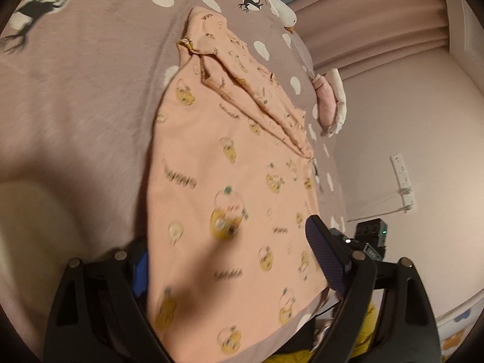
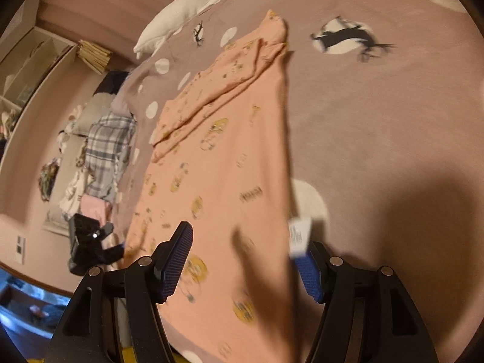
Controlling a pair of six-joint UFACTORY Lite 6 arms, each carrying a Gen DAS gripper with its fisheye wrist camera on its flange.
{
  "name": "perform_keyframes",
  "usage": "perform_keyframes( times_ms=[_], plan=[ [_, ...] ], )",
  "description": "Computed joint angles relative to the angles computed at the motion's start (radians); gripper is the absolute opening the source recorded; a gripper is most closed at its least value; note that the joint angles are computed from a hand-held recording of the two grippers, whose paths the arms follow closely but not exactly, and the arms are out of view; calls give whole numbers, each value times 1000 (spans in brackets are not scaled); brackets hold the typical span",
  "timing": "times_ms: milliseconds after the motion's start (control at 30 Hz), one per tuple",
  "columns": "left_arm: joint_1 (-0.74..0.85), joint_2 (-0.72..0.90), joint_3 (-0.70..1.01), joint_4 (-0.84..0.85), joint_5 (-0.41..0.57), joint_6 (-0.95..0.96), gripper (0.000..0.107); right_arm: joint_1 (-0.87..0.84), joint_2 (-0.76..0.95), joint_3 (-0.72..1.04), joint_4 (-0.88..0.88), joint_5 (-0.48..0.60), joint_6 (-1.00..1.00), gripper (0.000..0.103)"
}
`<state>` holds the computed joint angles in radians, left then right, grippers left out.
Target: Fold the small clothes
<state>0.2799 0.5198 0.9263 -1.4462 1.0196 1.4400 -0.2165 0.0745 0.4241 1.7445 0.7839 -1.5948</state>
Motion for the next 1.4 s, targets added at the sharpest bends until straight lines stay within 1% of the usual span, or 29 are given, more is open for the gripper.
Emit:
perform_keyframes(
  times_ms=[100, 233, 400, 600, 667, 767, 900, 1033, 1067, 1133, 1200, 1233, 1267, 1300, 1367, 1400],
  plan=[
    [-28, 33, 61, -1, -6, -42, 88, 39, 87, 79, 45, 8, 5, 66],
    [-35, 10, 35, -7, -14, -17, 86, 51, 136, 129, 60, 18, 16, 66],
    [-7, -59, -83, -11, -26, 35, 74, 20, 74, 56, 6, 36, -24, 66],
    [25, -165, -235, -14, -39, 101, 72, -25, -11, -35, -73, 57, -19, 66],
    [17, -182, -252, -18, -52, 113, 72, -26, -37, -62, -82, 57, -25, 66],
    [6, -157, -230, -25, -57, 99, 72, -19, -19, -49, -64, 54, -24, 66],
    [20, -106, -187, -20, -16, 66, 72, -2, 2, -36, -16, 58, -17, 66],
    [20, -92, -163, -6, -8, 32, 72, 18, 17, -34, 51, 61, -48, 66],
    [25, -87, -158, -1, -2, 27, 69, 21, 18, -34, 57, 59, -50, 66],
    [41, -82, -153, 14, -6, 7, 59, 26, 11, -37, 66, 52, -53, 65],
    [59, -78, -155, 24, -27, -12, 32, 29, -14, -56, 74, 38, -60, 60],
    [73, -61, -150, 26, -34, -21, 24, 28, -22, -64, 79, 33, -65, 58],
    [86, -42, -143, 27, -36, -30, 9, 25, -29, -74, 82, 32, -67, 55],
    [109, -12, -134, 33, -32, -41, 5, 11, -33, -85, 76, 40, -67, 51],
    [141, 24, -124, 31, 7, -34, 5, -15, -27, -91, 57, 57, -62, 46],
    [143, 14, -132, 29, 7, -29, 5, -26, -25, -93, 48, 63, -62, 43]
  ],
)
